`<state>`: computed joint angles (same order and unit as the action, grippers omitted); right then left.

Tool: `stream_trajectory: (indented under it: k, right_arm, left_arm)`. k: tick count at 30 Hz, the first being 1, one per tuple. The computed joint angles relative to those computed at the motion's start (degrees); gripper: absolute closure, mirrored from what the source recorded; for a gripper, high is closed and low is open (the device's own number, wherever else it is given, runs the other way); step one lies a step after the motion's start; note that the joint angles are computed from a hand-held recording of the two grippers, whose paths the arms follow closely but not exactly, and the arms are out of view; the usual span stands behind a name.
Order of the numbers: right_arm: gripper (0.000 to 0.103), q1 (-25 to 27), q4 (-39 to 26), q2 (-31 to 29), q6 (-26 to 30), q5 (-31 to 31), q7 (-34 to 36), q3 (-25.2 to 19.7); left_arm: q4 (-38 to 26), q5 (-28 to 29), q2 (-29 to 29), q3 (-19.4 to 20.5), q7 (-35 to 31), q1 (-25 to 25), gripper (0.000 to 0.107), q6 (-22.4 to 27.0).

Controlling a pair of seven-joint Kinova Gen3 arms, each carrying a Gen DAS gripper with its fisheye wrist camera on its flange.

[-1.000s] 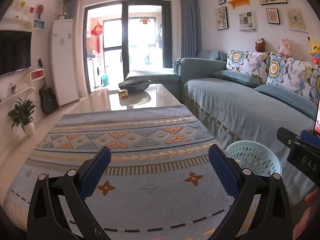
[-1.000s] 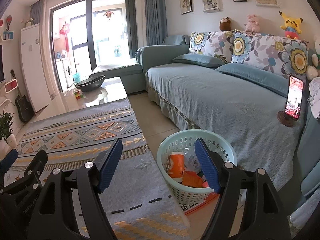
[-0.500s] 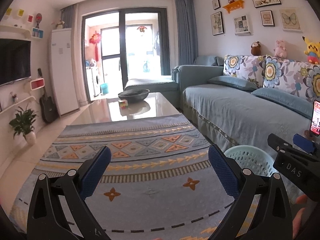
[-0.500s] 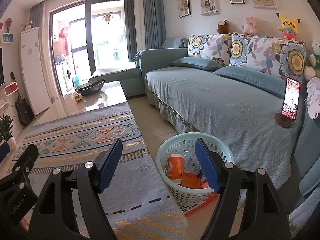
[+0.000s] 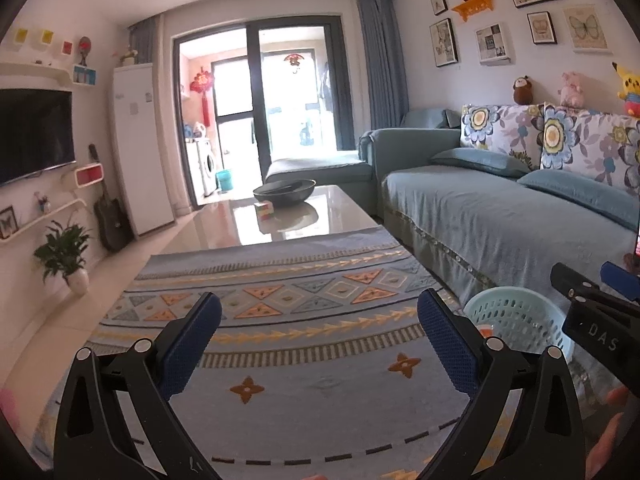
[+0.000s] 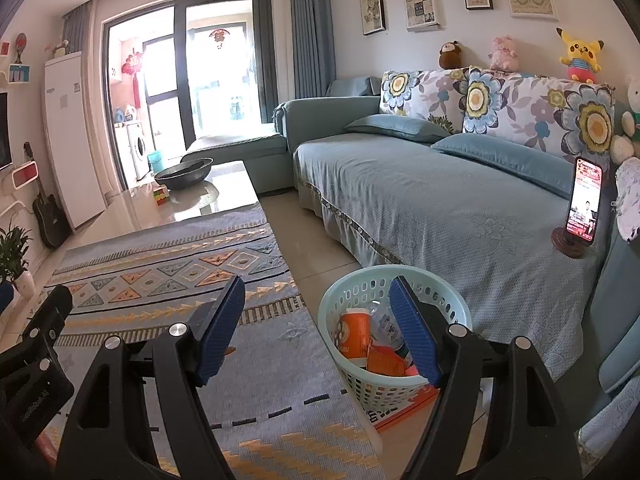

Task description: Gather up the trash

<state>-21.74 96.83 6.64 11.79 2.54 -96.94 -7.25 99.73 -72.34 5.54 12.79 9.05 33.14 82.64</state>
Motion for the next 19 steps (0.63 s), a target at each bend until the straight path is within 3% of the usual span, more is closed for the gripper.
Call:
stream_trajectory:
  k: [7, 19]
  right_arm:
    - [0.032, 2.2, -0.2, 0.4, 0.4, -3.1, 2.9, -1.8]
    - [0.032, 2.1, -0.6, 0.9, 0.3, -4.0, 3.6, -1.2]
  left_arm:
    - [-1.0, 0.1, 1.4, -0.3, -0.6, 0.6, 0.012, 1.9]
    - [-0.1, 1.4, 0.3, -0.5, -0.1, -0.5, 0.012, -0.3]
